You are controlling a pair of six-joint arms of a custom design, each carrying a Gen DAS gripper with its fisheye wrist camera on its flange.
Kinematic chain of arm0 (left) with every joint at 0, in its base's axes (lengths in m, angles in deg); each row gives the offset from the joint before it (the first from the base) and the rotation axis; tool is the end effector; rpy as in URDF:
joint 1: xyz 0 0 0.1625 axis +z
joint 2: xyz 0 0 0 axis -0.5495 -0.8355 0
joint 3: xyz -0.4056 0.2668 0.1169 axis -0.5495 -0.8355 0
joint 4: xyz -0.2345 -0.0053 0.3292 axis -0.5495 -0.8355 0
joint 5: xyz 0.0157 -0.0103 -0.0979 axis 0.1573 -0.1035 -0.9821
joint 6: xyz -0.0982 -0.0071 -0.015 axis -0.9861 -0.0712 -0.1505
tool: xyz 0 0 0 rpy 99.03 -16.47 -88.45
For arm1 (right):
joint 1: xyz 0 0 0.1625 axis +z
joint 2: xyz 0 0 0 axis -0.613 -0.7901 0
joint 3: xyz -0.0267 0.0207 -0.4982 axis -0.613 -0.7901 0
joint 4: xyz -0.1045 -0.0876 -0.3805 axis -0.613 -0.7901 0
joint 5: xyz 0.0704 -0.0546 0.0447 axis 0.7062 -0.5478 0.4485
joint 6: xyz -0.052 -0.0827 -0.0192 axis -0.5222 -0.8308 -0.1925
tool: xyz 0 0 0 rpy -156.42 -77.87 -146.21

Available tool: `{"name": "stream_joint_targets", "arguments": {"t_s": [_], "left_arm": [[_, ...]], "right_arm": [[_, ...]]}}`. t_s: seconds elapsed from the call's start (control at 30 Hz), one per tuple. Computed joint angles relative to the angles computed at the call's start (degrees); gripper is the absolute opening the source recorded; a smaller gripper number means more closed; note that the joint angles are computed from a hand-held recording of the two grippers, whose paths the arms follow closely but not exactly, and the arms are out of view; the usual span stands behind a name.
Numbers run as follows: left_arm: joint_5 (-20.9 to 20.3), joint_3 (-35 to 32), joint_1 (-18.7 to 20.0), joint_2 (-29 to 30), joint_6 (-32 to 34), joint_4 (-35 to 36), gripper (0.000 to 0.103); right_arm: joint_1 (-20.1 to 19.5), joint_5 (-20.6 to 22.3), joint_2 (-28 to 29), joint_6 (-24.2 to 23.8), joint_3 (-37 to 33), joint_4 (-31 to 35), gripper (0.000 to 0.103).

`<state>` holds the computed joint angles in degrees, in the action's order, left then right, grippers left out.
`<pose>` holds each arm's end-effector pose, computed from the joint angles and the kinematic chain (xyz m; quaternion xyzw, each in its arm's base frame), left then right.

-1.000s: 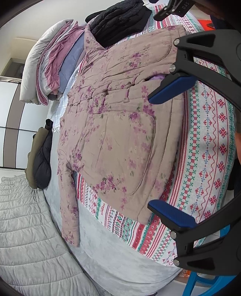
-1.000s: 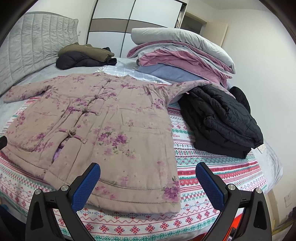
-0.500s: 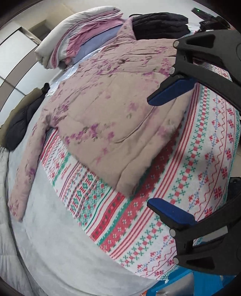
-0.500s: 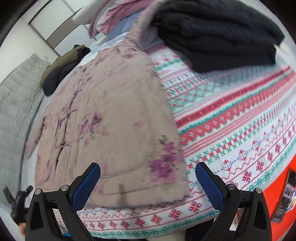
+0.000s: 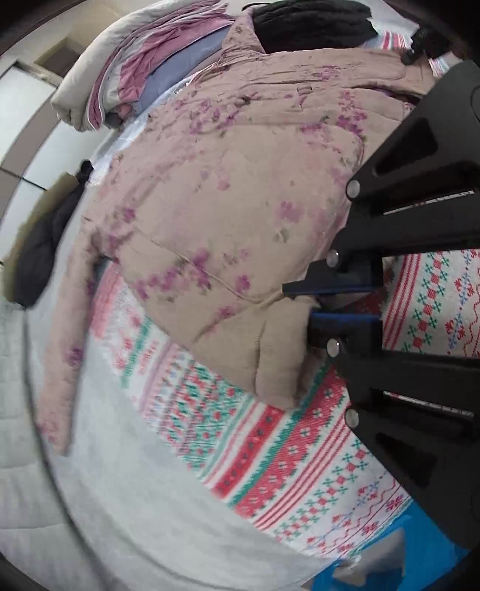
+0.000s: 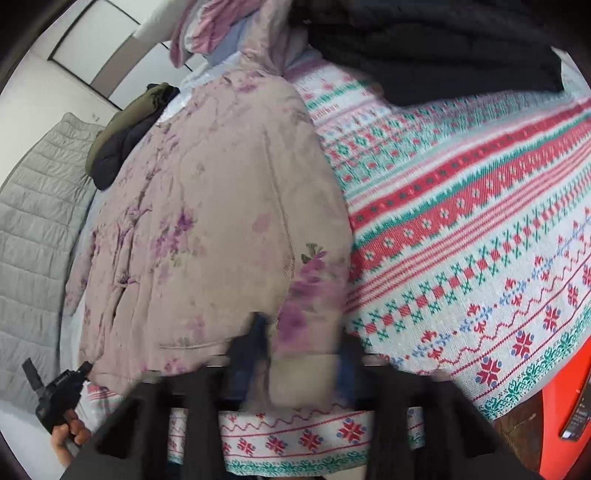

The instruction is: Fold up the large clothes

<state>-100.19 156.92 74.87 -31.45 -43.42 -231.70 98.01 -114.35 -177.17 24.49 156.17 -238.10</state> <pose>-0.3274 -0.5585 0.1039 0.1054 0.9240 -0.2719 0.2472 -0.0473 -0.3095 0.3365 -0.2900 -0.8450 0.4047 0.1951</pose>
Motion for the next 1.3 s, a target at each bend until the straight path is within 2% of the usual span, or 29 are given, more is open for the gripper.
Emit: {"name": "stream_joint_targets", "arguments": {"t_s": [0.07,0.1,0.23,0.27,0.3,0.37,0.4,0.43,0.53,0.57,0.6,0.63,0.7,0.77,0.87,0.93,0.97,1.0,1.2,1.3], "left_arm": [[1.4,1.9,-1.6,-0.4,3.3,-7.2,0.008],[1.1,2.6,-2.0,-0.8,3.7,-9.6,0.007],[-1.5,6.6,-2.6,-4.5,0.0,-16.7,0.006],[-1.1,7.5,-2.9,-4.9,-0.1,-18.0,0.006],[0.3,8.0,-3.4,-4.9,-0.1,-18.3,0.006],[3.0,7.1,-3.8,-4.3,-0.9,-11.8,0.006],[2.8,6.0,-3.4,-3.9,-2.0,-8.4,0.006],[2.0,5.5,-3.1,-3.5,-2.7,-6.9,0.006],[0.8,4.9,-2.4,-3.2,-3.2,-5.7,0.007],[0.1,4.8,-2.2,-3.4,-3.5,-5.2,0.009],[0.0,5.1,-2.3,-3.6,-4.4,-4.9,0.017],[-0.3,5.1,-2.2,-3.9,-5.7,-4.0,0.034],[-1.6,5.3,-2.0,-4.6,-7.9,-3.6,0.058],[-0.7,6.5,-2.8,-5.0,-8.9,-7.0,0.06],[3.9,7.3,-4.5,-4.6,-10.6,-9.7,0.065],[4.3,7.0,-5.1,-3.8,-9.8,-10.6,0.067],[3.8,6.5,-5.4,-3.2,-8.7,-10.6,0.067],[3.4,6.0,-5.6,-2.7,-7.6,-10.4,0.067],[0.1,1.9,-8.3,2.3,1.5,-10.1,0.068],[-1.9,-2.0,-9.2,4.8,5.0,-7.6,0.07]], "right_arm": [[0.5,1.3,-0.3,-0.3,0.7,-3.4,0.015],[0.5,2.5,-0.9,-0.7,1.7,-7.4,0.014],[1.4,3.9,-3.0,-2.3,4.4,-18.9,0.012],[1.5,4.9,-3.5,-3.2,4.7,-19.4,0.012],[2.6,3.9,-3.3,-4.5,4.5,-19.4,0.012],[6.7,-2.4,-1.4,-5.9,3.6,-19.0,0.012],[8.1,-5.5,-0.2,-5.6,2.6,-16.9,0.012],[8.1,-6.2,0.0,-4.3,2.2,-15.3,0.012],[3.9,-2.7,-3.1,-0.9,2.3,-10.8,0.014],[2.7,-1.6,-3.9,-0.4,2.8,-10.7,0.018],[1.8,-0.6,-4.0,0.4,3.0,-10.7,0.022],[1.9,-1.6,-3.9,1.3,2.6,-9.6,0.023],[2.9,-4.3,-3.9,2.5,1.0,-4.9,0.024],[3.8,-6.4,-3.2,4.2,0.7,-6.0,0.024],[7.3,-11.6,0.4,3.2,1.4,-17.3,0.027],[9.5,-13.7,2.6,1.6,1.6,-23.5,0.038],[10.5,-14.3,3.6,0.6,1.4,-25.0,0.055],[11.2,-14.6,4.1,-0.1,1.2,-25.3,0.068],[16.7,-15.7,10.2,-5.6,-3.0,-21.8,0.068],[18.4,-15.5,13.1,-7.4,-4.1,-24.7,0.068]]}}
